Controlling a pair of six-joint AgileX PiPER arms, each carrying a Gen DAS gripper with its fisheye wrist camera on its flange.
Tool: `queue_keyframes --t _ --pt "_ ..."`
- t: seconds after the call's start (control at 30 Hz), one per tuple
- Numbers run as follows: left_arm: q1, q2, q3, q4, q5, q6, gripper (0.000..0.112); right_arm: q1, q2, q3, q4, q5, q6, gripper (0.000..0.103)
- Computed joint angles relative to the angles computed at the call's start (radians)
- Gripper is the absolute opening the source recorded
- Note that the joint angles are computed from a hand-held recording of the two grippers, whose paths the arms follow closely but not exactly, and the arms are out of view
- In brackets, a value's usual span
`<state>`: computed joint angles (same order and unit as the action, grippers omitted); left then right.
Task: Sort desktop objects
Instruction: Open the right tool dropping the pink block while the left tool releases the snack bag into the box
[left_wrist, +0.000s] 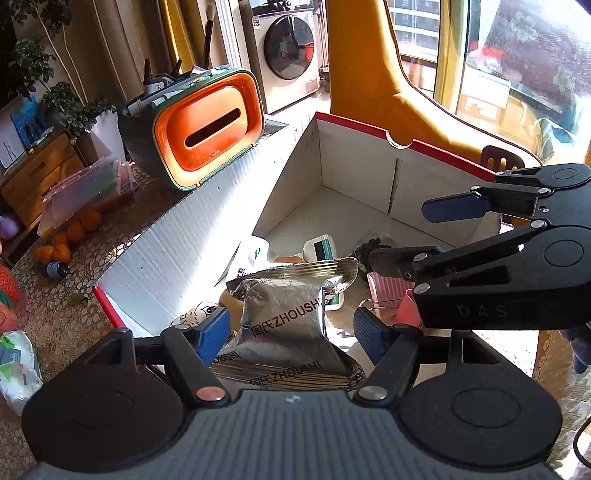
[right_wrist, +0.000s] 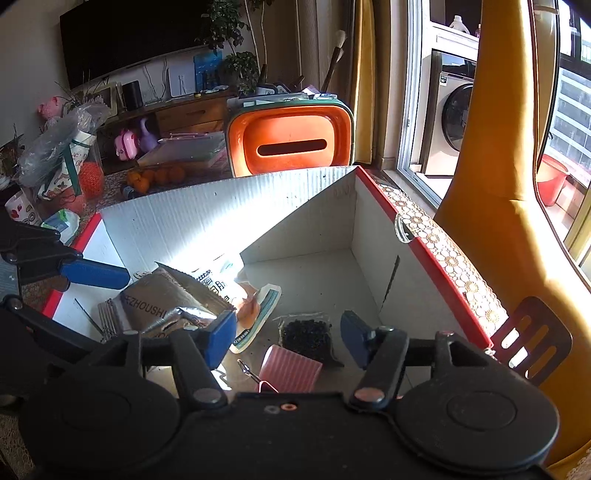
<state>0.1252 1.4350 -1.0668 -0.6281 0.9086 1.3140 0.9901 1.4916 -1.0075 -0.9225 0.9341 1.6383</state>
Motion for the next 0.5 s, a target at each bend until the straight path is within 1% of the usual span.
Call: queue_keyframes --t 0.33,0.5 --pt "0.165 -0.073 0.011 -0.115 0.14 0.105 0.074 0.103 -0.025 -0.045 -0.016 0.1 0.039 0.065" --pt "0.294 -0.103 0.005 -0.185 0.251 0.186 0.074 0.18 -0.024 -0.102 -0.036 0.164 0.051 0.067"
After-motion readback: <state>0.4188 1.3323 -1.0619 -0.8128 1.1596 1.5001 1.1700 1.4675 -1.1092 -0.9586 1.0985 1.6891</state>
